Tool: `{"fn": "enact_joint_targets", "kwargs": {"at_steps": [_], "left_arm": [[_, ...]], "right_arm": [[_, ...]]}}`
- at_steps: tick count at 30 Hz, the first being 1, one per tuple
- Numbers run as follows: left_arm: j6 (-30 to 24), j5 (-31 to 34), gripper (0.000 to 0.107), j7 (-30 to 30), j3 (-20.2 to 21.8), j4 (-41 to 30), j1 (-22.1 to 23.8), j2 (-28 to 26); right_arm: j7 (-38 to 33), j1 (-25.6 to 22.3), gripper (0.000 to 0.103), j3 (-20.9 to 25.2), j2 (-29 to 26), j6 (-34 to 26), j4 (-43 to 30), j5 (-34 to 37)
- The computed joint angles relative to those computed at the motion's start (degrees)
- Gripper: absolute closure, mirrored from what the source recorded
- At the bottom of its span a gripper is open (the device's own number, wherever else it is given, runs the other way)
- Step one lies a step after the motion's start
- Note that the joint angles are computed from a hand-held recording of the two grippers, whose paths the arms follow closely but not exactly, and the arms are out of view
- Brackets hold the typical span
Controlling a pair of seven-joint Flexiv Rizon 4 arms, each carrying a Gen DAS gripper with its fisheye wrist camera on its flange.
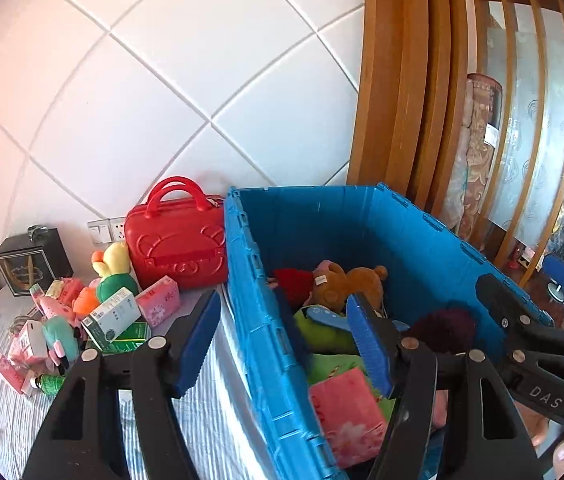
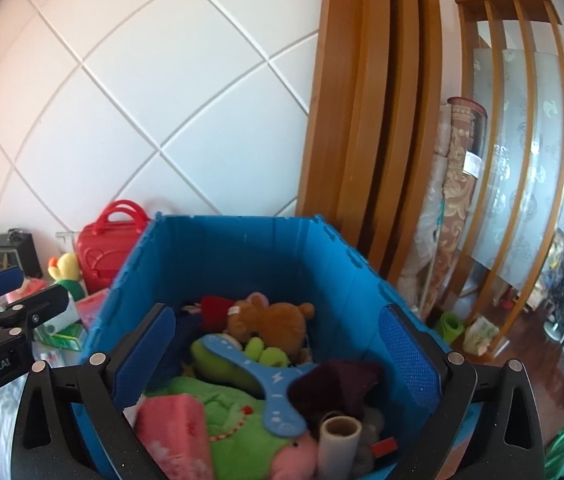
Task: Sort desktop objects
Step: 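Move both empty tools back toward the pile on the bed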
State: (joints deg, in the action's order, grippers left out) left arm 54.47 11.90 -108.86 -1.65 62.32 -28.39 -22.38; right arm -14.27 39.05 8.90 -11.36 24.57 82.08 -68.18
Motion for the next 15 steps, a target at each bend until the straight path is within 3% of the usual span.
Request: {"fn": "enact_joint_targets", "kwargs": {"at_steps": [4,9,15], "left_arm": [[4.1,-4.4,0.042,3.2,-1.2,7.7,3.4,4.0],[7.5,-1.2,0.042,2.1,0.9,14.2,5.3,8.3],[10.9,-2.1,0.042,2.7,1.3,22.9,10.3,13.0]], "right_arm": [[1.4,2.3,0.000,0.0,-2.2,-0.1,-2.3,-0.9],[0.3,6.1,0.000,-1.4,-6.9,1.1,-7.9,-0.4],[-2.3,10.7,0.000,-4.8,-13.7,5.3,-15.8,1.8]]}}
